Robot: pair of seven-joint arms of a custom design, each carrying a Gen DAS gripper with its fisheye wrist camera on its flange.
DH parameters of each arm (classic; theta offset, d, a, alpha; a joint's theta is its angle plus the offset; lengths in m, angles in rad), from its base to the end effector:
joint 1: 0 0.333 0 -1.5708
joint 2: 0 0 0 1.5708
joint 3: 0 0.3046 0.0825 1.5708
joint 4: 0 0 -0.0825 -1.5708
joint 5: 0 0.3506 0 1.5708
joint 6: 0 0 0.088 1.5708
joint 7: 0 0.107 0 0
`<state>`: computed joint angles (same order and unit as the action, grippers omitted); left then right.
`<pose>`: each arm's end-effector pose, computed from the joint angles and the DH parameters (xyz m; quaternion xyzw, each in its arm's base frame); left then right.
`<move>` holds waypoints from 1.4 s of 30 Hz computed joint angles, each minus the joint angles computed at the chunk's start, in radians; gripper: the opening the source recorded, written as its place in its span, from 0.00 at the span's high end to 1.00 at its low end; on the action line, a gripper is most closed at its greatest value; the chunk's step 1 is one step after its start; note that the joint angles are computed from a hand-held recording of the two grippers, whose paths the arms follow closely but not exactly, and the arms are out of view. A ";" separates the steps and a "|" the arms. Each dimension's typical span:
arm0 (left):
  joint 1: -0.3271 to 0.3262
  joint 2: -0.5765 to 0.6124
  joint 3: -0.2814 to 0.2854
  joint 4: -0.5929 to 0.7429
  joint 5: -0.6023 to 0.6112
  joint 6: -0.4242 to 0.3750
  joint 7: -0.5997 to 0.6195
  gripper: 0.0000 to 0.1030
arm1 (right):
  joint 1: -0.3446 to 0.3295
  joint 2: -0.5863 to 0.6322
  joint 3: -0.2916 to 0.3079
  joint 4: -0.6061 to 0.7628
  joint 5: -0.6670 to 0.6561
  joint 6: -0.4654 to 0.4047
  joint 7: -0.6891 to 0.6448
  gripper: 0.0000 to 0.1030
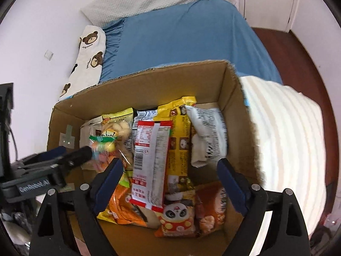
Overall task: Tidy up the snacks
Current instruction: 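Carry both packets into the box and open both tools, then move both tools back toward the last snacks by the cat cushion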
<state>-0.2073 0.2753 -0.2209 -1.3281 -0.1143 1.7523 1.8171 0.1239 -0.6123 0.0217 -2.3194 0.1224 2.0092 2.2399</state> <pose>0.5650 -0.2470 0.5866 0.4414 -0.8898 0.1147 0.0165 0.3618 0.0622 0.5881 -0.4777 0.8640 -0.0070 0.1590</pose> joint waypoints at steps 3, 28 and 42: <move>0.016 -0.081 0.005 -0.089 -0.013 0.064 0.025 0.11 | -0.009 -0.043 0.030 0.014 -0.051 -0.046 0.019 0.11; 0.029 -0.789 0.193 -0.697 -0.294 0.390 0.355 0.11 | 0.027 -0.371 0.283 0.230 -0.270 -0.385 0.240 0.07; 0.131 -0.897 0.281 -0.877 -0.179 0.039 0.401 0.11 | 0.109 -0.561 0.329 0.135 -0.049 -0.512 0.415 0.05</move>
<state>-0.0761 -0.6213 0.0602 -2.2047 -0.2938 1.7915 2.2180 0.2331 -1.1732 0.3506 -2.1843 0.0733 1.4973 2.6553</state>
